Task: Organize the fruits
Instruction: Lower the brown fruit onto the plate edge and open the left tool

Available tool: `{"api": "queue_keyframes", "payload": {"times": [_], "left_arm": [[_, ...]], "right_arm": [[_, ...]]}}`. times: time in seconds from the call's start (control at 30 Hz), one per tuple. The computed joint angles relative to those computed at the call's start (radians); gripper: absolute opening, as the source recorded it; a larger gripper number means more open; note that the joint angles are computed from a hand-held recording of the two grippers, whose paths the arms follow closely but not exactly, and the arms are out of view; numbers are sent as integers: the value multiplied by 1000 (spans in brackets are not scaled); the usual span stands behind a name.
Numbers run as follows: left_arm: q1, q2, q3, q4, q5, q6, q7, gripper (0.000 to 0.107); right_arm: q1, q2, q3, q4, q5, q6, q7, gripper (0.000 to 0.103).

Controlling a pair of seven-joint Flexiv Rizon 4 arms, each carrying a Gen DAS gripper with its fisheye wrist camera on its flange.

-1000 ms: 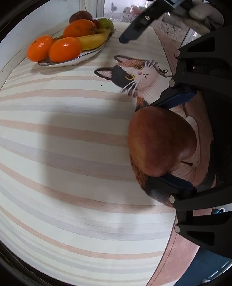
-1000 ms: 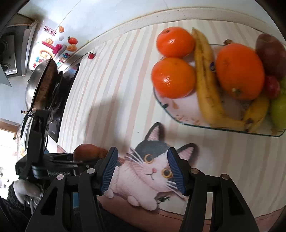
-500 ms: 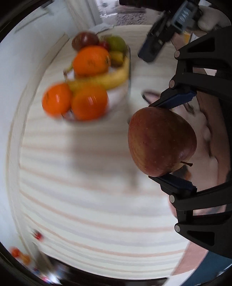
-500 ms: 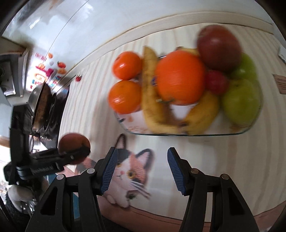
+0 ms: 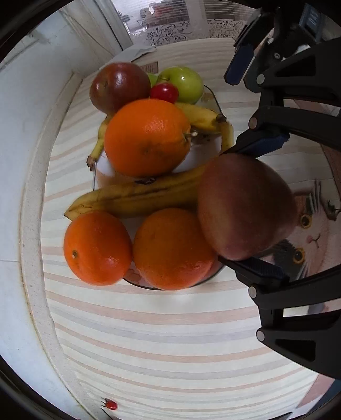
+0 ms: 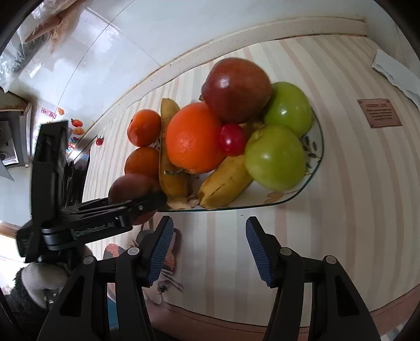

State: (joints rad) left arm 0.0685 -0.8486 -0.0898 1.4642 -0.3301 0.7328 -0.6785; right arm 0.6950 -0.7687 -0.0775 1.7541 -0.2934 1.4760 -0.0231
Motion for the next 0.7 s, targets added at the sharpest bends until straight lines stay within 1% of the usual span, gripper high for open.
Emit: {"api": "queue_keyframes", "payload": {"times": [0.13,0.3,0.47,0.6,0.7], "left_arm": [[9,-4,-6,-4,-7,-5,10,66],[-3,-8,11,-19,2,-18,-32,66],[-2,-9,12,-26,1,-35,-62,66],[9,5,5,-11,-8,-26,-59,66],[15,15,2,-1,-14,-19,-51,66]], "right_arm": [[8,1,-13,13,5,18,6,61],[-13,-13,15,-16,5,7,-22,61],[-23,-17,27,-29,6,-2,-45,61],[-19,-15,22,-26,10,-1,-46,63],[-12,-14,11,-20,12,6,-41,65]]}}
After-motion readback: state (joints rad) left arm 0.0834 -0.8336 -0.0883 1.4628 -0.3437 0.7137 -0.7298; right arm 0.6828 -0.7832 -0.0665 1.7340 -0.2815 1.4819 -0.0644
